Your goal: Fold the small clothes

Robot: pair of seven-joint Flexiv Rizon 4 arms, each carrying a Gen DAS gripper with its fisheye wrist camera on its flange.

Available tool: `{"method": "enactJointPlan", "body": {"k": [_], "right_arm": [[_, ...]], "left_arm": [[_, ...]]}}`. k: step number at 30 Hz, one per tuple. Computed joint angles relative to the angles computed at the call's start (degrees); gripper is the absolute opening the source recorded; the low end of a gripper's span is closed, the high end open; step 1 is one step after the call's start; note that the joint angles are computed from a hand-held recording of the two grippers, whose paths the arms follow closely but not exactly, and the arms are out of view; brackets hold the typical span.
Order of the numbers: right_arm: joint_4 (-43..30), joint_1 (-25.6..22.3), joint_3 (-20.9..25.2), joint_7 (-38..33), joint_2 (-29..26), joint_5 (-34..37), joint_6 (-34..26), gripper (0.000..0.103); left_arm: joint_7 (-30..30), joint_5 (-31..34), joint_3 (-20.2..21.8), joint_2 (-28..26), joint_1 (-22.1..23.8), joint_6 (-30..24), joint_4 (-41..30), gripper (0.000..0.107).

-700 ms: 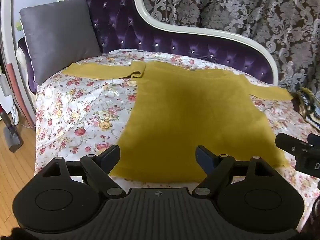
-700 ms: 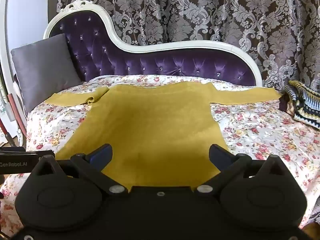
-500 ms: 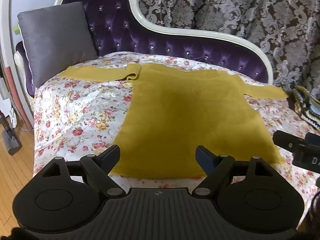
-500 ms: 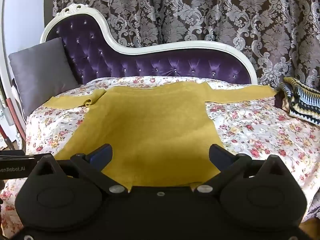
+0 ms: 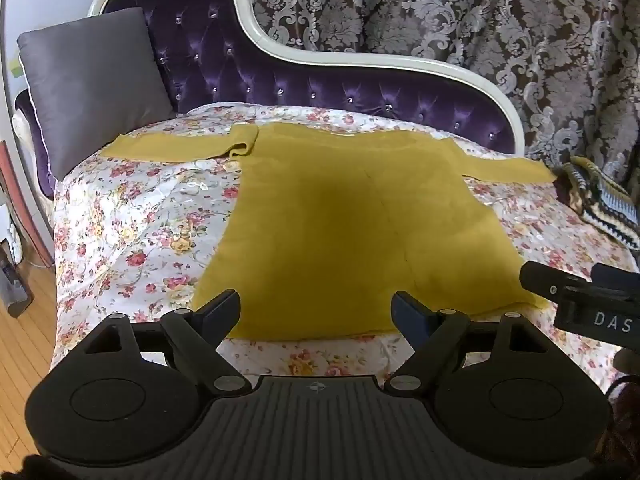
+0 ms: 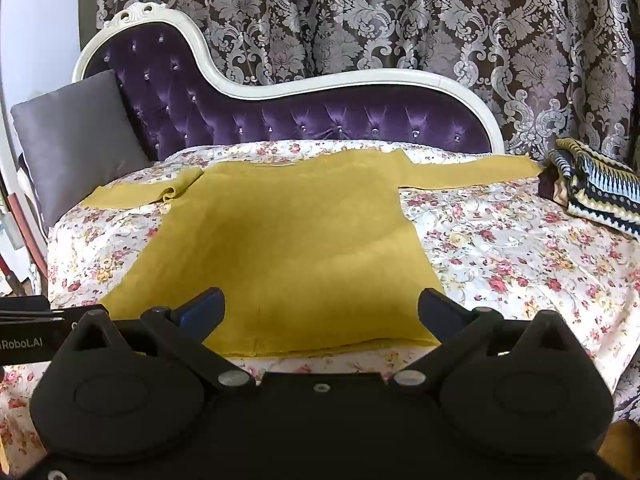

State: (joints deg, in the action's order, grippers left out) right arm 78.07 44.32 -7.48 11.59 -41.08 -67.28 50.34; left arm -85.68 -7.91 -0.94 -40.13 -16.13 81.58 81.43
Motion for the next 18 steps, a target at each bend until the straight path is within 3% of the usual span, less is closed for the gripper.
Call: {"method": "enactJointPlan", "body": {"k": [18], "right_arm": [[-0.1, -0.34, 0.0, -0.65, -0.35, 0.79, 1.73, 0.102]], "left_arm": [[1.86, -0.91, -1.21, -0.25, 1.1, -0.52, 0.31, 0.082]]}}
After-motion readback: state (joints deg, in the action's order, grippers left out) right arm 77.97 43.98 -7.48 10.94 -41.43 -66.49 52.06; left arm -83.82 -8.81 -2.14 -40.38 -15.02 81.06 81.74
